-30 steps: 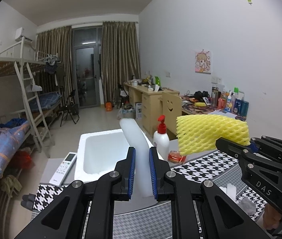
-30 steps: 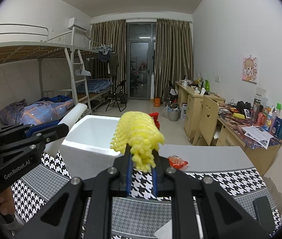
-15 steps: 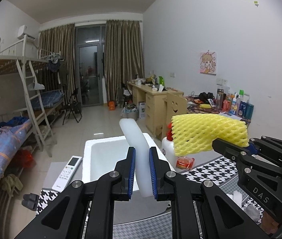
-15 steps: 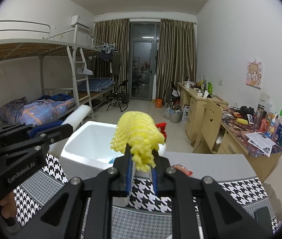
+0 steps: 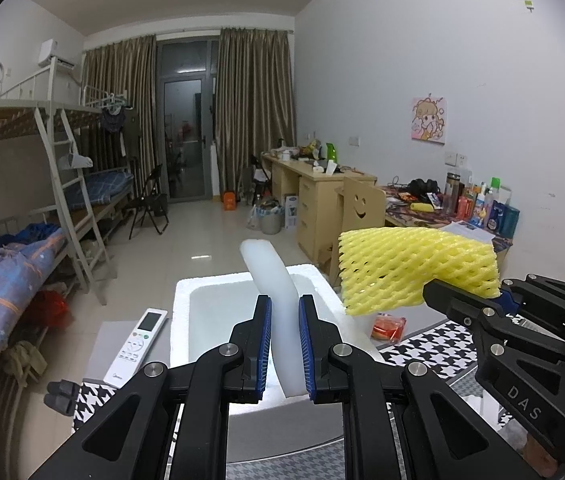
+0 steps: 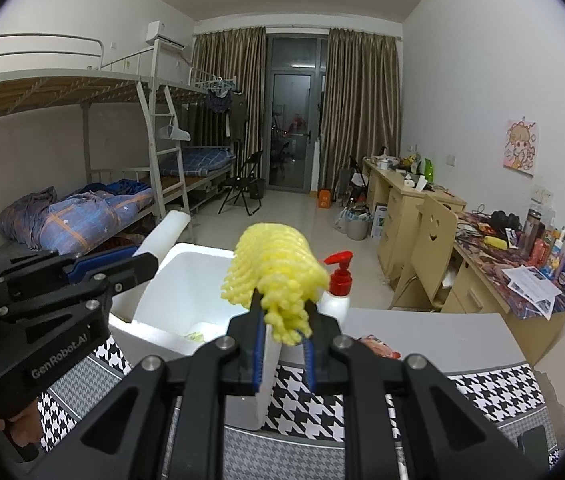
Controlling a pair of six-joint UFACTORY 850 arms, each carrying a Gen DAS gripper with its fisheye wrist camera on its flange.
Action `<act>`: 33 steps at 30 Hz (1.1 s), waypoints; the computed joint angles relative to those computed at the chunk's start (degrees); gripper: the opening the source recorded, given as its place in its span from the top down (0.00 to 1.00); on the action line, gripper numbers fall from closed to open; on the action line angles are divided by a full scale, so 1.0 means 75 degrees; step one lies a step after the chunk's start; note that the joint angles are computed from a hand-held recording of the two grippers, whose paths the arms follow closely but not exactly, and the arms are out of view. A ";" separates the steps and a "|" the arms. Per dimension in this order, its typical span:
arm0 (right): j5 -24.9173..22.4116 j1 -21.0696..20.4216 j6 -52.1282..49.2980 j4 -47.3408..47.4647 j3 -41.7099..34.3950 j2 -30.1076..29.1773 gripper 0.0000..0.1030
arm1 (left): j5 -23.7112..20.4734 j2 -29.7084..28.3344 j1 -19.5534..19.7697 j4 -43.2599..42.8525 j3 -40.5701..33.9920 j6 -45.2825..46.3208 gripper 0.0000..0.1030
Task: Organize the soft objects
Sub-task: 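Carry the white rod and yellow foam net with both tools toward the foam box, then open the left tool over the foam box while the right tool releases the foam net inside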
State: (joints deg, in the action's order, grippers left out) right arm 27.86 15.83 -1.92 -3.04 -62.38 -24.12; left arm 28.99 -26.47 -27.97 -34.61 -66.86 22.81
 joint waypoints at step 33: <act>-0.0582 0.0075 -0.0285 0.0333 -0.0786 -0.0588 0.81 | -0.0299 -0.0618 0.0529 -0.0865 -0.0631 0.0831 0.09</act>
